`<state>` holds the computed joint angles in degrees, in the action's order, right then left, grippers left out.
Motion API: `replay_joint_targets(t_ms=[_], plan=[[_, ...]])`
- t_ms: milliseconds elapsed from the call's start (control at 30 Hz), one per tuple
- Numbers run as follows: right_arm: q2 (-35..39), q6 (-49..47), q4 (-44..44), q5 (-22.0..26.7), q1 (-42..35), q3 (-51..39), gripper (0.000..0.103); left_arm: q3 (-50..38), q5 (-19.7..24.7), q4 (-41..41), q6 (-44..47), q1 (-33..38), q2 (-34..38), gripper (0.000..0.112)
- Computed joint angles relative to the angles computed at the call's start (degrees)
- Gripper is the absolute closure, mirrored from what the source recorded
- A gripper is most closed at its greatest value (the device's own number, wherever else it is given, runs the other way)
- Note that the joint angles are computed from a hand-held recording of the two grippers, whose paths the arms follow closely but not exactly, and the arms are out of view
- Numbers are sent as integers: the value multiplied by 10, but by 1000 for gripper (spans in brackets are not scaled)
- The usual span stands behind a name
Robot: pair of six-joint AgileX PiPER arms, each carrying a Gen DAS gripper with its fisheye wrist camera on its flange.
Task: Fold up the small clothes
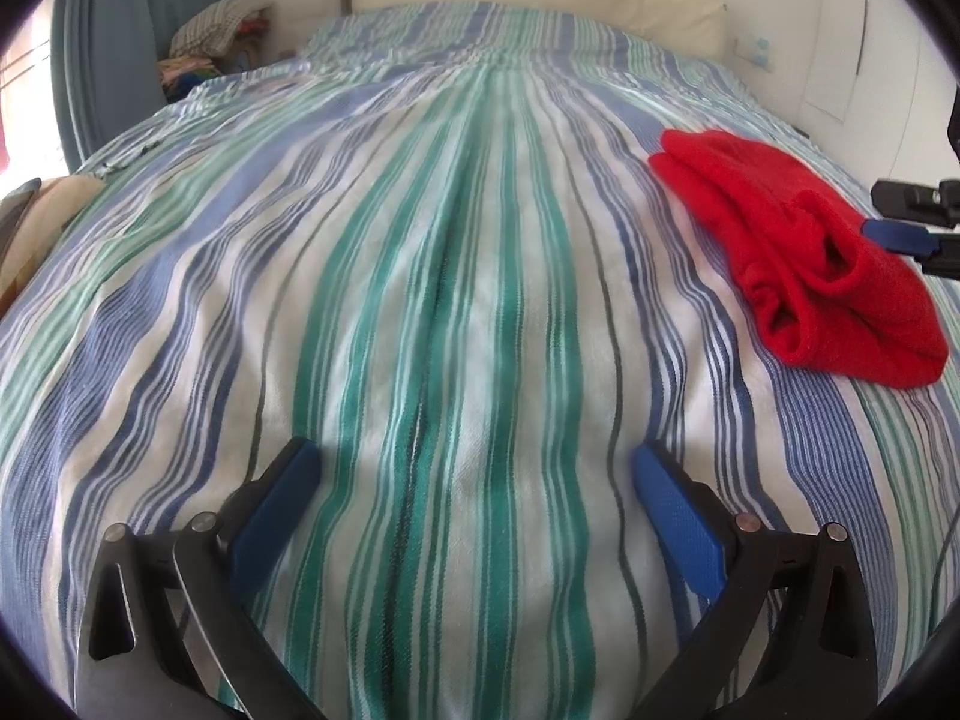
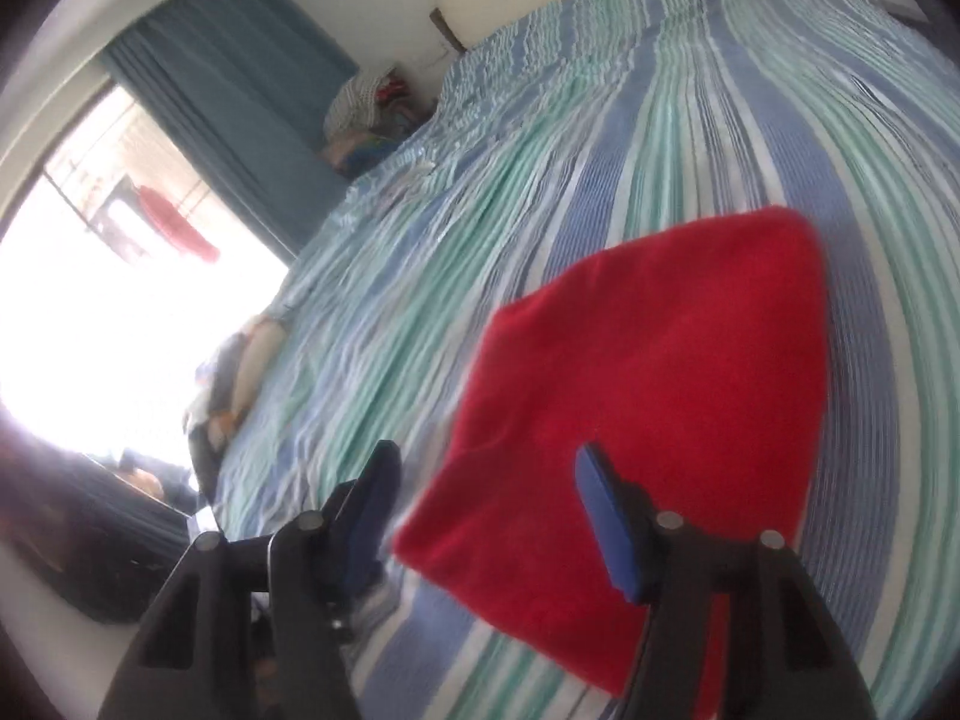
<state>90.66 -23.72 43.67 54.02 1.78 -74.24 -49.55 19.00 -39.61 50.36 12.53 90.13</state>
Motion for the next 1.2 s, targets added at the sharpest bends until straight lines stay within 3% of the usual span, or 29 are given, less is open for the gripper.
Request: replay_joint_targets(t_ms=[33, 100, 200, 267, 367, 433, 567, 667, 767, 800, 867, 967, 1100, 1200], plan=[[5, -9, -11, -4, 19, 14, 60, 0, -1, 2, -3, -1, 0, 10], [9, -23, -39, -40, 73, 60, 67, 1, -4, 13, -13, -3, -1, 10], [8, 17, -114, -129, 157, 112, 67, 2, -12, 38, -39, -10, -1, 10], [-7, 53, -153, -146, 174, 113, 66, 3, -12, 38, -40, -10, -2, 10], [-53, 68, -181, -126, 167, 102, 64, 3, -12, 36, -38, -11, -2, 10], [-95, 45, -172, -116, 147, 104, 54, 3, -12, 34, -37, -11, -1, 10], [-177, 27, -174, -110, 89, 135, 43, 2, -11, 34, -38, -11, -1, 10], [-165, 50, -203, -95, 54, 151, 40, 2, -13, 39, -42, -12, -1, 10], [-114, 31, -175, -30, -9, 172, 40, 2, -14, 42, -45, -13, 0, 10], [-120, 15, -156, -31, -27, 189, 40, 2, -15, 41, -45, -13, 1, 10], [-161, -41, -109, -27, -64, 220, 40, 2, -17, 40, -44, -14, 2, 10], [-229, -67, -108, -7, -103, 239, 36, 2, -15, 34, -38, -12, 2, 10], [-320, -113, -127, 24, -175, 262, 21, 2, -15, 35, -39, -12, 1, 10], [-347, -154, -127, 65, -234, 273, 20, 2, -15, 38, -41, -13, 2, 10]])
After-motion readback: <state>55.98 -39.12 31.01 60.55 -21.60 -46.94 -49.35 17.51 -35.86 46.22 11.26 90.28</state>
